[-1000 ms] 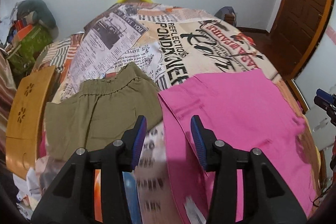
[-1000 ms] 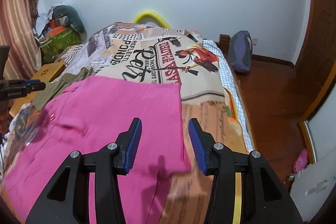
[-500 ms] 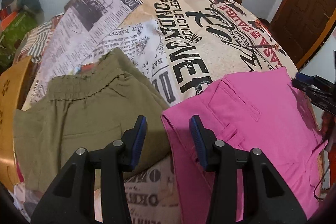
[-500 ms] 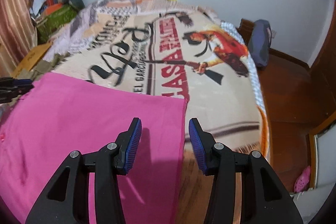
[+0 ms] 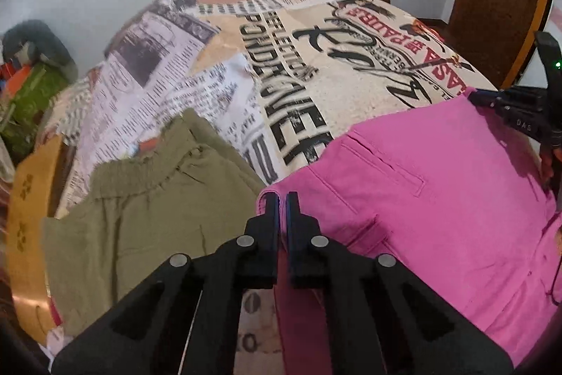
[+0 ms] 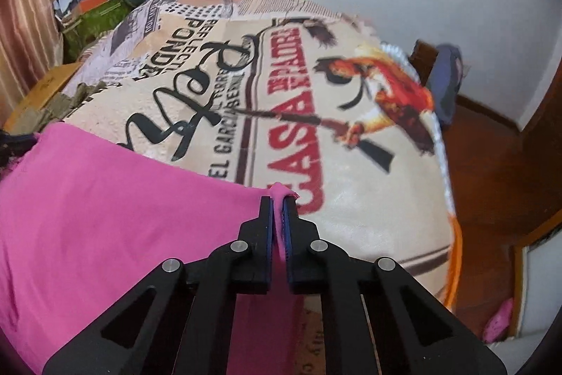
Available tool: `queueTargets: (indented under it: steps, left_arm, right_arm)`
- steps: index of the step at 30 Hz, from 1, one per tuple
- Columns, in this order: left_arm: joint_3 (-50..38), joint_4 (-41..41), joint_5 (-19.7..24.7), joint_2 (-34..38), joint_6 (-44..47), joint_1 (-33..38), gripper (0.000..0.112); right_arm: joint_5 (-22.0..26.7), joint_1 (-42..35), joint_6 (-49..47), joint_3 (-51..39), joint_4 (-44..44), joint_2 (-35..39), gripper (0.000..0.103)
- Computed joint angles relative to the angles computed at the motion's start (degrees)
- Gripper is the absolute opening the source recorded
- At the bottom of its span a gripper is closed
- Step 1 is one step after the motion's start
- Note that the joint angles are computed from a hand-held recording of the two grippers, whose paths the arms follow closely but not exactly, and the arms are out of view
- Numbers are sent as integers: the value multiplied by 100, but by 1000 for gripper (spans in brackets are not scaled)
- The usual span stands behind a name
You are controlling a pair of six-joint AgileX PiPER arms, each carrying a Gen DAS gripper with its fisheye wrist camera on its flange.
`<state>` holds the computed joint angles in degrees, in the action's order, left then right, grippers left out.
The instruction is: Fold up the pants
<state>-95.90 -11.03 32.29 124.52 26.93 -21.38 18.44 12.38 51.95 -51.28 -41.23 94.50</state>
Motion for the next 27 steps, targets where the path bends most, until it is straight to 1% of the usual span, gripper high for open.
queueTargets:
  steps: [2, 4, 6, 10, 13, 15, 16, 18, 19, 22, 23, 24, 25, 27]
  left_arm:
    - [47, -12, -101, -50, -34, 29, 4]
    - [-97, -49, -13, 13, -114, 84, 4]
    - [-285, -75, 116, 107, -158, 116, 4]
    - [-326, -219, 136, 38, -83, 162, 3]
    - [-267, -517, 211, -154, 154, 236, 3]
    - [-182, -561, 217, -307, 188, 235, 3]
    - [-162, -551, 249, -366, 180, 222, 3]
    - [-103, -413, 222, -445, 68, 170, 3]
    - [-72, -363, 198, -465, 46, 145, 3]
    - [-60, -182, 166, -434, -35, 70, 3]
    - [-84, -168, 182, -398, -27, 64, 3]
    - [-143, -123, 212, -327, -51, 54, 3]
    - [-201, -78, 243, -260, -78, 48, 3]
    - [-288, -55, 260, -118, -87, 52, 3]
  right_arm:
    - [85, 39, 444, -20, -503, -2, 4]
    - [189, 73, 661, -108, -754, 79, 3]
    - [216, 89, 784, -162, -885, 113, 3]
    - [270, 139, 1011, -140, -1015, -130, 3]
    - [285, 122, 642, -133, -596, -419, 3]
    - [323, 76, 6, -178, 85, -552, 3]
    - [339, 80, -38, -161, 173, -604, 3]
    - [330, 131, 239, -42, -61, -739, 3]
    - [319, 125, 150, -26, 28, -756, 3]
    - [297, -15, -698, -102, 873, -650, 11]
    - [331, -45, -867, -149, 1031, -574, 20]
    - [348, -96, -1056, -224, 1185, -442, 34]
    - [333, -104, -1018, -194, 1123, -431, 39]
    - [325, -131, -1000, -254, 1041, -230, 41]
